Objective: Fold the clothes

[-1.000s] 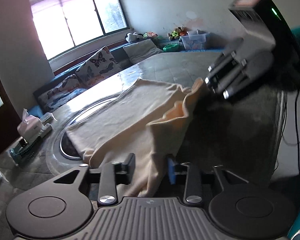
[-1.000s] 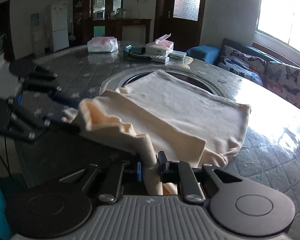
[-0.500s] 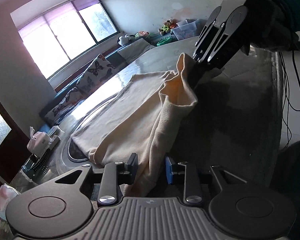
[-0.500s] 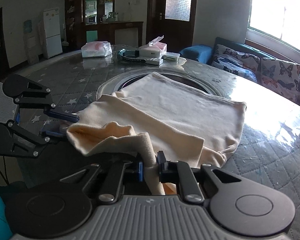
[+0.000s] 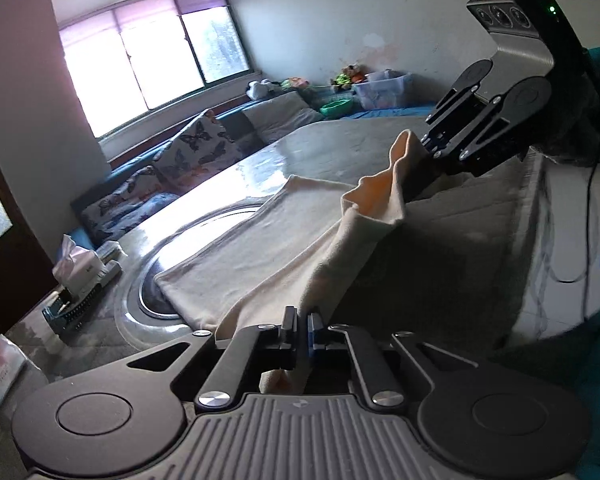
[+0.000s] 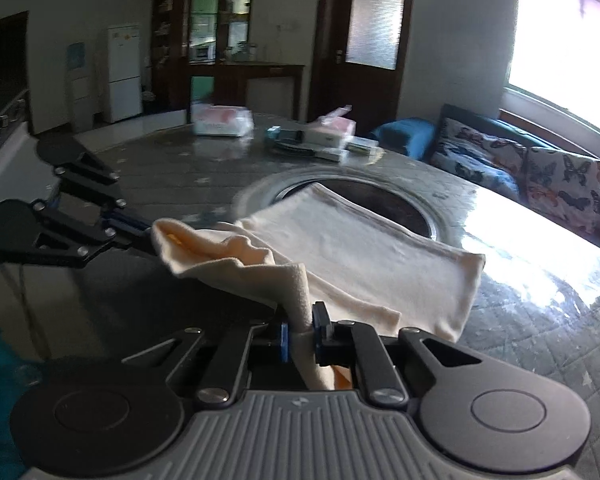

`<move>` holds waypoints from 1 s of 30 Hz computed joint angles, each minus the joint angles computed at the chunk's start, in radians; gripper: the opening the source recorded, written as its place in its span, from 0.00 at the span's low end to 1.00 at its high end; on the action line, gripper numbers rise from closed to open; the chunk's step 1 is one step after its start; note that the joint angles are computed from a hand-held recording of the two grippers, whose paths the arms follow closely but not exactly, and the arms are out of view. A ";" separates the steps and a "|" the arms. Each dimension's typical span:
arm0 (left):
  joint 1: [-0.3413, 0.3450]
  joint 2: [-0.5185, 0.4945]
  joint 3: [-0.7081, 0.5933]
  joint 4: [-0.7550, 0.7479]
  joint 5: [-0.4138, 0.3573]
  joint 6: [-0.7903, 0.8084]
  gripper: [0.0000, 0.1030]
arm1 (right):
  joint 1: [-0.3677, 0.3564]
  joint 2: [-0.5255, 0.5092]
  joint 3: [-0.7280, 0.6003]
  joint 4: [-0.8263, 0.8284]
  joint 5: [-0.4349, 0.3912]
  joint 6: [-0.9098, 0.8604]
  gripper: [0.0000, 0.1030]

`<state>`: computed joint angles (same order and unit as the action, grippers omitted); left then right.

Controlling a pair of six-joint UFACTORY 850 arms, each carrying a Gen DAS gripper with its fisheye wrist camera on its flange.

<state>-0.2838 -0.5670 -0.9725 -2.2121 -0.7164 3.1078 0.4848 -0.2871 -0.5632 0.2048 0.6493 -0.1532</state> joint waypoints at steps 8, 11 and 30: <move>0.021 0.032 0.045 0.072 -0.001 -0.072 0.05 | 0.052 0.058 0.040 -0.014 -0.089 0.049 0.10; 0.018 0.020 0.022 0.070 -0.005 -0.100 0.05 | 0.036 0.058 0.023 -0.021 -0.113 0.055 0.10; -0.083 -0.404 -0.717 0.239 0.322 -0.664 0.08 | -0.251 -0.313 -0.490 -0.270 -0.345 0.293 0.18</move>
<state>-0.3664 -0.9714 -1.6891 -1.9729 -0.3946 2.4434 0.2334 -0.6003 -1.0529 -0.0647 0.3043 0.1399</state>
